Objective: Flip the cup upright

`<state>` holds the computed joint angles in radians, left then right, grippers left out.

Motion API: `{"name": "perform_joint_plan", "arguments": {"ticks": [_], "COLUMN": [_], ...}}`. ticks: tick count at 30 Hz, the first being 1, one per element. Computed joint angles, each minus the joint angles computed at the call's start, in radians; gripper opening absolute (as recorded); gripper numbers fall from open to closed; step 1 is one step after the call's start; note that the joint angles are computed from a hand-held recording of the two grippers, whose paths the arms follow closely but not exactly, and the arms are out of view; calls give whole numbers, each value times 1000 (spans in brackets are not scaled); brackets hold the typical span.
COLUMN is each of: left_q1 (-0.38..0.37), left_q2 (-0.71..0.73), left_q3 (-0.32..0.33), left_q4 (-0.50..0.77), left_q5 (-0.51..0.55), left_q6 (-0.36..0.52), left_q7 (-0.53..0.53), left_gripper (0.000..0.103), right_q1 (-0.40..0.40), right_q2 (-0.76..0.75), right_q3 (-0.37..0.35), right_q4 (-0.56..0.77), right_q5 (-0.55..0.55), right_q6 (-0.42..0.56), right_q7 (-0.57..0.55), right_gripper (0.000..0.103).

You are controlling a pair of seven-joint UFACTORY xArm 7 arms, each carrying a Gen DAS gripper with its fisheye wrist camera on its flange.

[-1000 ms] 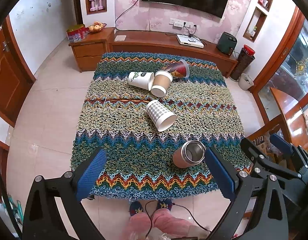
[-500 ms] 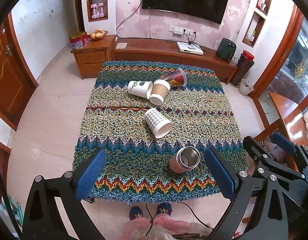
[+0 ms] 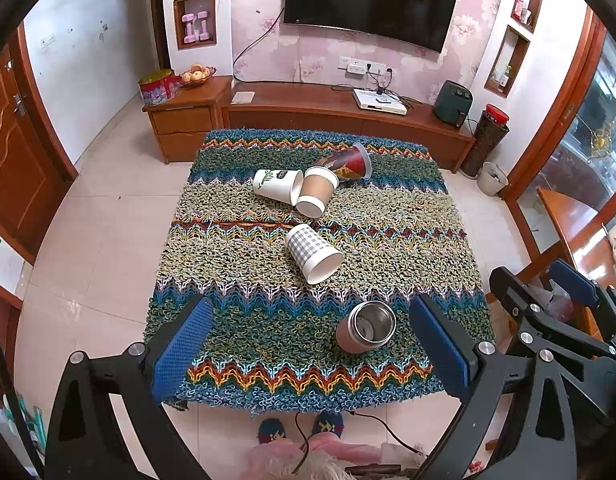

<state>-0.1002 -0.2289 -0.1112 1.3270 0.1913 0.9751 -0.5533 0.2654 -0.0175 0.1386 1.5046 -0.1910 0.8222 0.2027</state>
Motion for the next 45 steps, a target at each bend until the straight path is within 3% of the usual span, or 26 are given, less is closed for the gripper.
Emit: {"name": "perform_joint_plan", "arguments": {"ticks": [45], "left_q1": [-14], "left_q2": [91], "left_q3": [7], "left_q4": [79], "left_q5": [63], "left_q6": [50], "left_q7": [-41], "left_gripper": [99], "right_q1": [11], "right_q2": [83], "right_q3": [-20], "right_q4": [87], "right_q5": [-26], "right_q6": [22], "right_q7": [13], "right_gripper": [80]}}
